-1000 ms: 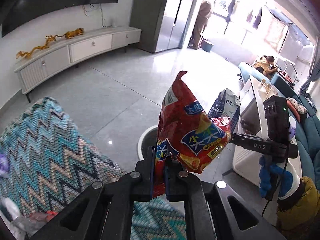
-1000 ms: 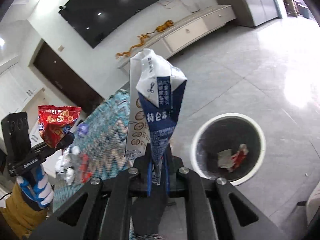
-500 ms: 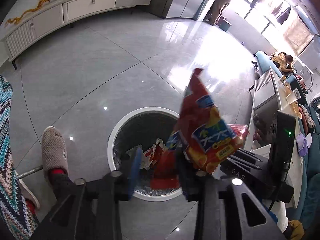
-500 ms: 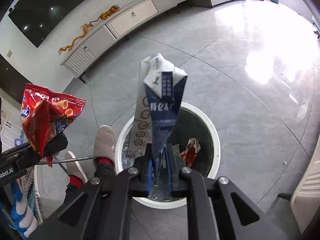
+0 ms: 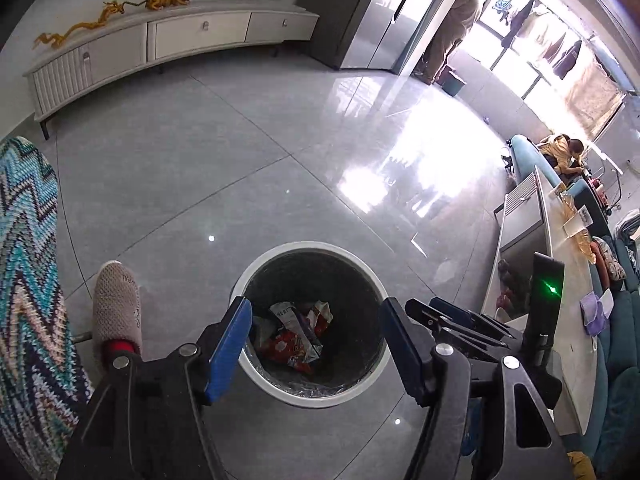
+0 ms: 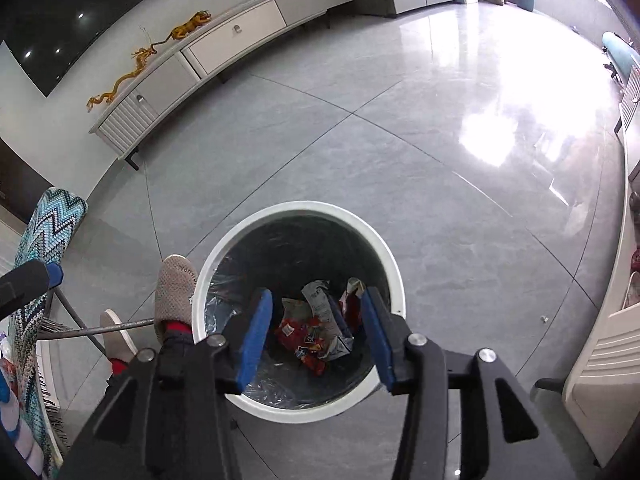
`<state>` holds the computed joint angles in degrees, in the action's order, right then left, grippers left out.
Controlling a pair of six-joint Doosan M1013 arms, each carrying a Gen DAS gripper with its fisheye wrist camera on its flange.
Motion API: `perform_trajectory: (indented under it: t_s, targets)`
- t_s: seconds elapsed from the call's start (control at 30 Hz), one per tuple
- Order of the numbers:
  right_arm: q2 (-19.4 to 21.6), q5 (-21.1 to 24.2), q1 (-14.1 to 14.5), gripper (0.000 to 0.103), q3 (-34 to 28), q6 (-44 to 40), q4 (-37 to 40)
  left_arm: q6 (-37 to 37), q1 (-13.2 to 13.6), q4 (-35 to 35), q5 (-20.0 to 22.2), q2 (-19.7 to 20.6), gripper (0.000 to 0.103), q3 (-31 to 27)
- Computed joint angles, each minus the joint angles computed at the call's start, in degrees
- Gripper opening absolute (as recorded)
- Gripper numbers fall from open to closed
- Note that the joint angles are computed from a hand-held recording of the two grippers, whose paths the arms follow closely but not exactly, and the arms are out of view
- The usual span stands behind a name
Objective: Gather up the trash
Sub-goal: 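Return both tools to the ottoman and grasp the clear plastic bag with the right tool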
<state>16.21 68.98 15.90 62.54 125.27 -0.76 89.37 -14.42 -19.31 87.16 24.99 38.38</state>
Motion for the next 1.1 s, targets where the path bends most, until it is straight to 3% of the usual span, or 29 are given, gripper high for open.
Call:
perform_trajectory:
  t_s: [0.2,0.3,0.37,0.53,0.7,1.1]
  targets:
    - [-1.97,-0.79,2.58,0.045,-3.25,1.29,-7.6,2.16,0.76,0.95,-8.46,-5.52,0.064,3.37]
    - [-2.7,-1.77,4.39,0.046,-5.71,2.34,-12.01,3.43,1.49,1.73,-9.33,-6.97,0.065,2.83]
    - [-3.16,-2.97,5.9,0.056,-7.42,3.4,-15.42,4.41,2.48,1.21,-9.74,-8.05,0.065,2.69]
    - [-3.7,-6.9,9.57,0.064,-12.02,4.69,-21.49,5.36,5.32,2.56,-12.22,-11.4,0.066,3.84]
    - [-2.71,-8.72,13.63,0.073,-17.33,3.35,-25.82,5.89,10.01,2.0,-13.58,-14.38,0.066,5.3]
    - [0.05,-12.07,20.4,0.074,-24.77,-4.46,-23.82,4.57,24.91,-0.13,-15.55,-19.75,0.065,10.56]
